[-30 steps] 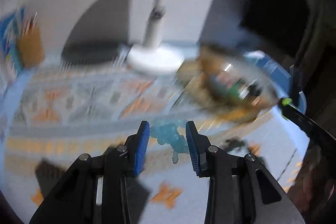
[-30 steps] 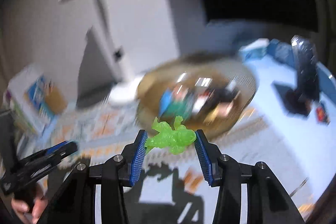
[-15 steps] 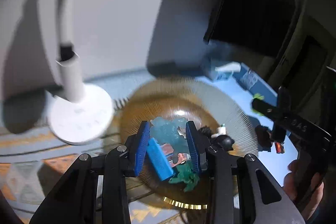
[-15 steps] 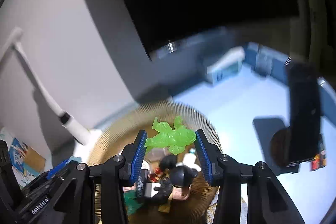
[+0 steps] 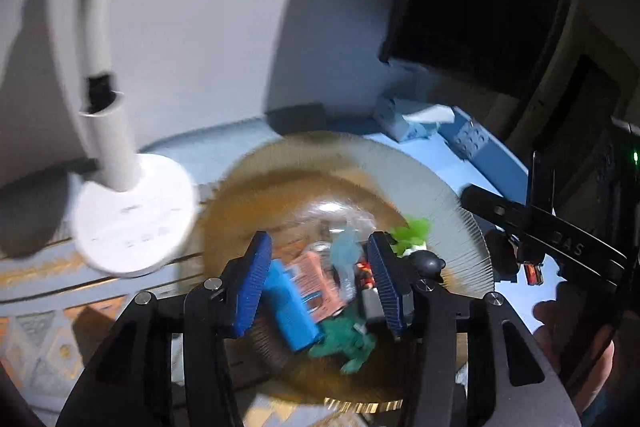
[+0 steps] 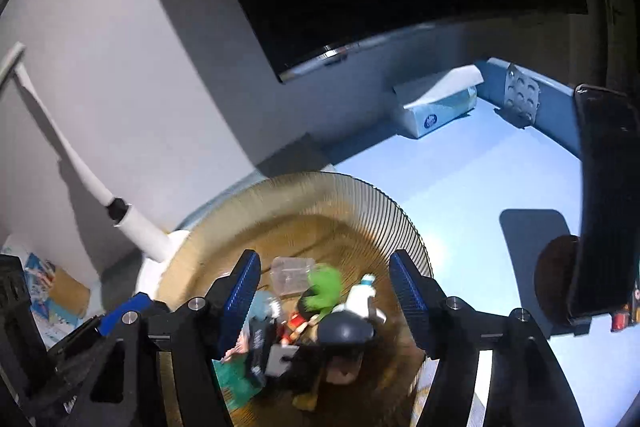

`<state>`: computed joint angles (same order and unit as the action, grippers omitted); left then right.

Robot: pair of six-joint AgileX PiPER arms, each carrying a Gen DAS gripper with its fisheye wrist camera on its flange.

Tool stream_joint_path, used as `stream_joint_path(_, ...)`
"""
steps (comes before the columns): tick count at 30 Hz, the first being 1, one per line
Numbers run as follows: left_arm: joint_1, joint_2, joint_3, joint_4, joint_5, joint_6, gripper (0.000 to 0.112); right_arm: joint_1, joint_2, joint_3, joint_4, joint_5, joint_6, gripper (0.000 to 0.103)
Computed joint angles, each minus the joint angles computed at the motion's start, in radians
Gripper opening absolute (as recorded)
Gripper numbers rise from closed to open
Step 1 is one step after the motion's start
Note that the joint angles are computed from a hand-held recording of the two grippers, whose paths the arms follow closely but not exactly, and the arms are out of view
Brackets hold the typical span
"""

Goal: Organize rigid objects

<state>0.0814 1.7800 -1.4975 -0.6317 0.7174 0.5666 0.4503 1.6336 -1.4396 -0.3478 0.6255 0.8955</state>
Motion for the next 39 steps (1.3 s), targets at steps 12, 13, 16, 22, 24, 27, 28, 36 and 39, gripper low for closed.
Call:
stream_joint_path(12,0.341,-0.52,0.403,-0.1,-0.028,0.293,0.092,0.351,-0.101,0.024,-0.182,0.079,0.142,0.066)
stream_joint_path(13,0.383,-0.552,0.431,-0.125,-0.017,0.334,0.094,0.391,-0.088,0.015,-0.206,0.088,0.155,0.066)
stream_joint_path(16,0.494,-0.644,0.521,-0.163,-0.019,0.414,0.095,0.524,-0.029,-0.031,-0.298,0.149,0.199,0.066)
stream_joint_path(22,0.669,-0.695,0.673,-0.257,-0.068,0.591,0.101,0.715,0.124,-0.057,-0.531,0.262,0.366,0.071)
stream_joint_path(24,0.675,-0.678,0.728,-0.277,-0.135,0.64,0.101,0.742,0.174,-0.038,-0.594,0.262,0.431,0.076)
stream_joint_path(27,0.71,-0.6,0.778,-0.383,-0.156,0.745,0.101,0.736,0.206,0.027,-0.636,0.171,0.523,0.076)
stream_joint_path(28,0.709,-0.58,0.789,-0.396,-0.177,0.754,0.101,0.733,0.217,0.031,-0.633,0.16,0.532,0.076)
stream_joint_path(36,0.648,-0.528,0.827,-0.478,-0.282,0.804,0.102,0.715,0.225,0.023,-0.623,0.156,0.5,0.08)
stream_joint_path(39,0.597,-0.498,0.851,-0.484,-0.37,0.806,0.102,0.689,0.219,0.053,-0.591,0.11,0.494,0.081)
